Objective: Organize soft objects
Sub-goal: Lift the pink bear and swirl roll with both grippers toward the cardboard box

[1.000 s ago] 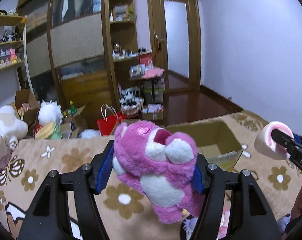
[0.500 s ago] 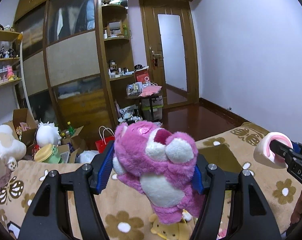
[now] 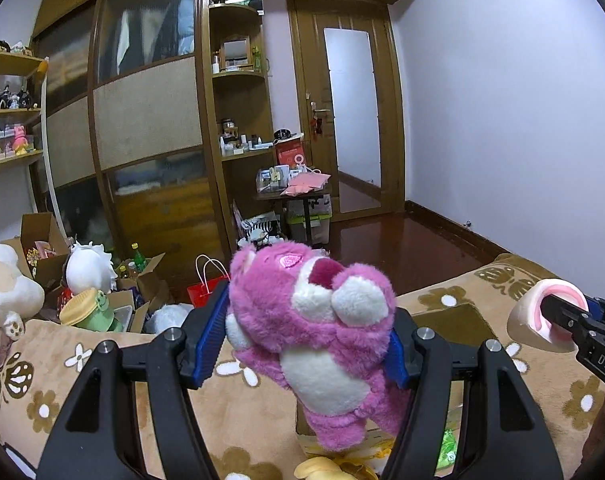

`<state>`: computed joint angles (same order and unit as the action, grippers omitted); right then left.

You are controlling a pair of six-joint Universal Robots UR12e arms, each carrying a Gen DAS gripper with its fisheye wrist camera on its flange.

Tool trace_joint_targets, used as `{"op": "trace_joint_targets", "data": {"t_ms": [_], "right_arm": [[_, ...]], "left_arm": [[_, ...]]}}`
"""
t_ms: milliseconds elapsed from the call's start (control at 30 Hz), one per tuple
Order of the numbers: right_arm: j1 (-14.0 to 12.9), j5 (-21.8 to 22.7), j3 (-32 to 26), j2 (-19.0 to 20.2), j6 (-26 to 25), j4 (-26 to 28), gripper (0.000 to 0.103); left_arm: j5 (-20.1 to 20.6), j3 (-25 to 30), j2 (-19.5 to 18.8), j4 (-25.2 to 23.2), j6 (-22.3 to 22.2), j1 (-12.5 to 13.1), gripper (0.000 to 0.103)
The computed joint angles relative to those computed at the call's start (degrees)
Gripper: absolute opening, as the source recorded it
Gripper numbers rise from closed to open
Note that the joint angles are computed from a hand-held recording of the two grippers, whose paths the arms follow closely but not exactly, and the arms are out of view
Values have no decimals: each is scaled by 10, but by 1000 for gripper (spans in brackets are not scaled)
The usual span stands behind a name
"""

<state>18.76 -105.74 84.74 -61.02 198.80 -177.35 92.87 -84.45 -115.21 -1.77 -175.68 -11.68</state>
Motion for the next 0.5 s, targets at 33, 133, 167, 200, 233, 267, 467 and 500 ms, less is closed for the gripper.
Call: {"op": "trace_joint_targets", "data": {"t_ms": [33, 133, 167, 200, 233, 267, 467, 500], "right_arm": [[-1, 2, -4, 3, -1, 1, 35], [-2, 7, -14, 11, -1, 4, 35], [-2, 8, -18, 13, -2, 5, 35], [-2, 10, -22, 16, -2, 6, 35], [-2, 12, -26, 19, -2, 7, 35], [-2, 12, -29, 21, -3, 9, 35], [-2, 26, -41, 32, -12, 22, 35], [-2, 31, -43, 33, -10, 26, 35]], "left_arm": [[0, 3, -2, -5, 0, 0, 65], [-1, 11, -10, -17, 1, 2, 65], [-2, 14, -13, -22, 1, 2, 65], [0, 15, -15, -25, 1, 2, 65], [0, 14, -15, -24, 1, 3, 65], [0, 14, -17, -26, 1, 3, 65], [-9, 27, -27, -54, -1, 6, 65], [-10, 30, -30, -58, -1, 7, 65]]}}
